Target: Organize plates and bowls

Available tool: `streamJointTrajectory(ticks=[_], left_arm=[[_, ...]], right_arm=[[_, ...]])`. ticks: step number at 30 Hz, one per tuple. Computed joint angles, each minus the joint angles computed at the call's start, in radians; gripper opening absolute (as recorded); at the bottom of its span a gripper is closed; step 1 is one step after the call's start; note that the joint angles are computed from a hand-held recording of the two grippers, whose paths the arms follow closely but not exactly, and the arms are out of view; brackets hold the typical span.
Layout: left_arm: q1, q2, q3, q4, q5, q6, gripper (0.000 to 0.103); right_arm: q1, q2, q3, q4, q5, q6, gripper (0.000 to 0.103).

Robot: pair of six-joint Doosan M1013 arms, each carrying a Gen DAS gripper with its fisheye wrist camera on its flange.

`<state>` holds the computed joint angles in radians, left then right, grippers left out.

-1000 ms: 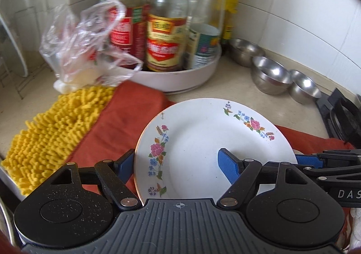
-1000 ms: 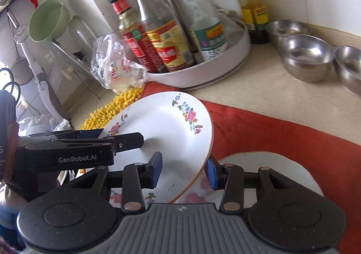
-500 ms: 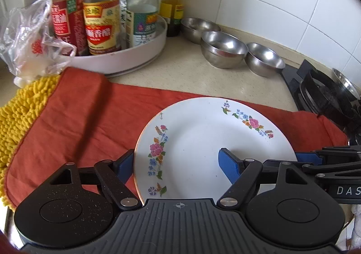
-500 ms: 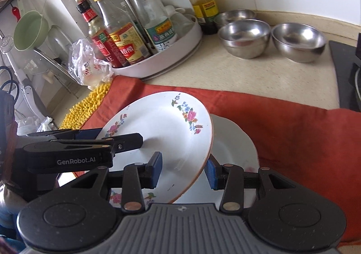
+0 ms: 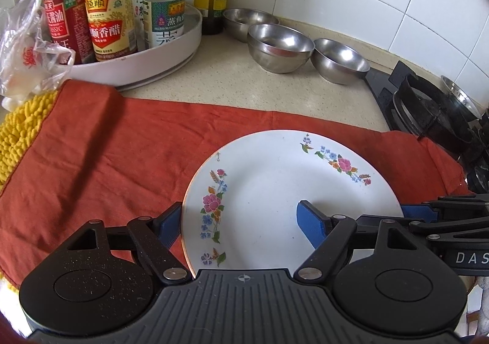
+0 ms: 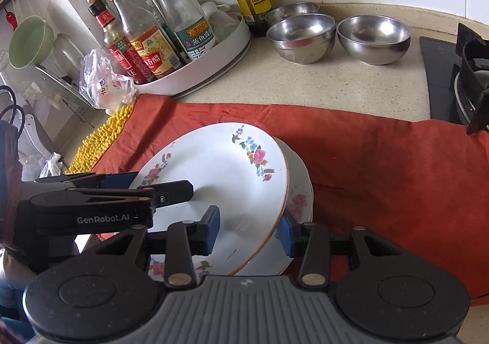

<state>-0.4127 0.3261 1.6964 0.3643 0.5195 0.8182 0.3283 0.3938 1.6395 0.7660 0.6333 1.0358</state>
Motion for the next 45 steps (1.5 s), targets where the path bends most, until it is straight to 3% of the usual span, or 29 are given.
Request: streamJointTrajectory(ticks=[11,19,28,32,37,40,45], left_arm=[[0.002,0.017,-0.008,-0.028,0.022,0.002,0.08],[0.0,0.009,-0.006,0.042,0.006,-0.049,0.079],[-0.002,0.012,-0.032,0.111,0.003,-0.084,0.081],[-0.002,0.026,-0.071,0.096,0.018,-0.034,0.083],[0.015,0.044,-0.125,0.086,0.005,0.033,0.085],[0.027,0.067,-0.169,0.078,0.007,0.08,0.086],[0.063,0.111,-0.239,-0.196,-0.026,0.337,0.087]], right_arm=[[0.006,0.004,-0.005,-0.049,0.001,0.009,0.041],[0.006,-0.022,0.024,-0.063,-0.11,-0.022,0.042],[-0.017,-0.029,0.031,-0.025,-0.132,-0.037,0.042],[-0.031,-0.016,0.008,-0.006,-0.14,-0.053,0.042],[-0.042,0.017,-0.05,-0.021,-0.16,0.019,0.042],[-0.041,0.03,-0.082,-0.096,-0.186,0.119,0.043],[-0.054,0.067,-0.159,-0.26,-0.177,0.317,0.043]])
